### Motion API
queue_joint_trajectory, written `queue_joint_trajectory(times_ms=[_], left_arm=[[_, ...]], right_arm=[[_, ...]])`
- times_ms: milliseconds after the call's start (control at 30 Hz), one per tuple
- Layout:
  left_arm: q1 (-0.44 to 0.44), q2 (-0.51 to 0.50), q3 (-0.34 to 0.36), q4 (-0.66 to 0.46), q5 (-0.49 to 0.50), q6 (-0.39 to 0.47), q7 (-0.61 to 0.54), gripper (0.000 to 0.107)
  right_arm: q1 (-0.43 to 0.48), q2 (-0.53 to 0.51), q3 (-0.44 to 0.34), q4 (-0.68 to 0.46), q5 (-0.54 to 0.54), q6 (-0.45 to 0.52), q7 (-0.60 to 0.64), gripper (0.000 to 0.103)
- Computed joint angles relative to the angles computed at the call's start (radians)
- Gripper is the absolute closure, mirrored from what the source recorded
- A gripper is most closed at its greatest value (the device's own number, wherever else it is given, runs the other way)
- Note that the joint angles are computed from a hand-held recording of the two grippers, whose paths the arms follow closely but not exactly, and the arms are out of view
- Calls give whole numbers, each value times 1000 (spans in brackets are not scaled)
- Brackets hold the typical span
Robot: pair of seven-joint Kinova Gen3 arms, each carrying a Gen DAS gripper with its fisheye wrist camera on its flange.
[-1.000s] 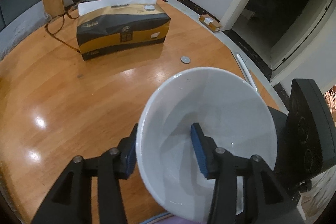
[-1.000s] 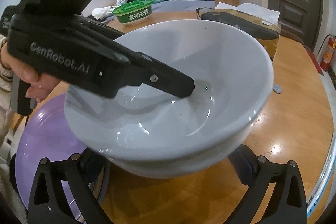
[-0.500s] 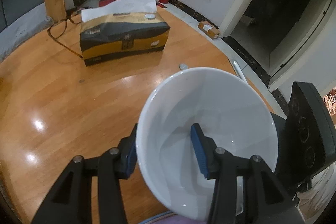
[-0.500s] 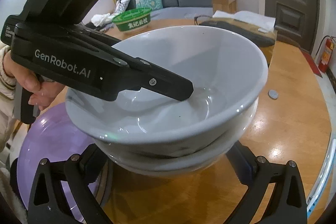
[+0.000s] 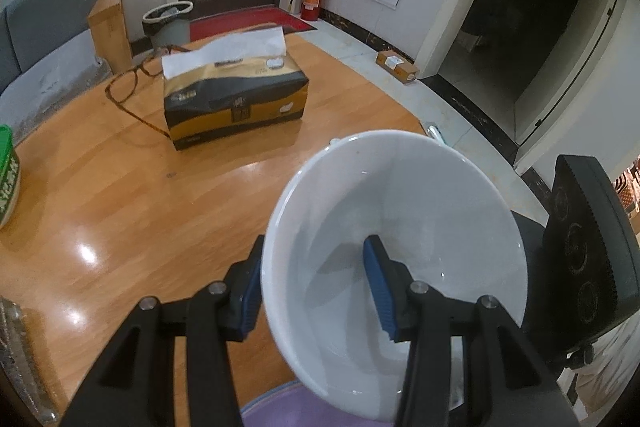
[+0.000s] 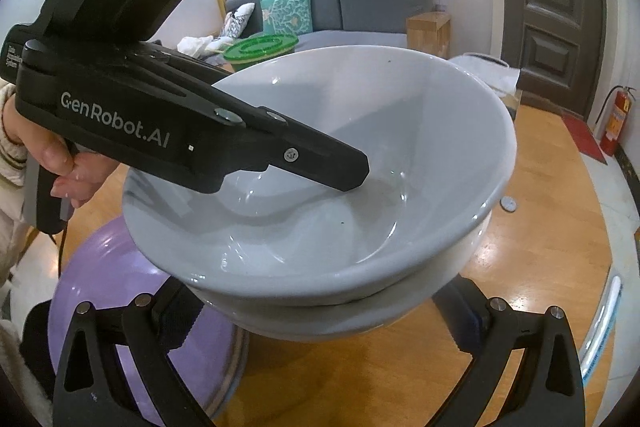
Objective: Organize plates and bowls
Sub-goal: 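Lift the bowl stack with the left gripper and carry it toward the purple plate, then lower the bowl stack onto the purple plate with the left gripper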
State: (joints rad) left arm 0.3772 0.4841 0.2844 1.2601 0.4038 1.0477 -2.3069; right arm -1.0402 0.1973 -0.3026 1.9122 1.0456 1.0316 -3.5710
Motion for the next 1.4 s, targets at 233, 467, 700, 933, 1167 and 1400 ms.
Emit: queue_joint_trajectory(times_ms=[233,467,700,933,1167,1400], left_arm=[[-27,-58,4,42,32,-10,-32,65],[-60,-111,1,71,78,1,-68,65],[-87,-167,-11,104,118,9,-110,65],[-102,-182,-26,117,130,16,-126,65],[-117,-186,-33,125,140,24,-143,65],[-139,-204,-42,148,153,30,-165,65]], right_arm=[[-33,11,-8,-56,-9,70,27,3],[-68,28,-7,-109,-9,129,55,3],[-96,53,3,-163,-15,161,87,3],[-113,63,15,-194,-15,173,105,3],[-111,74,25,-213,-28,159,135,3],[-68,53,34,-215,-44,120,202,3]])
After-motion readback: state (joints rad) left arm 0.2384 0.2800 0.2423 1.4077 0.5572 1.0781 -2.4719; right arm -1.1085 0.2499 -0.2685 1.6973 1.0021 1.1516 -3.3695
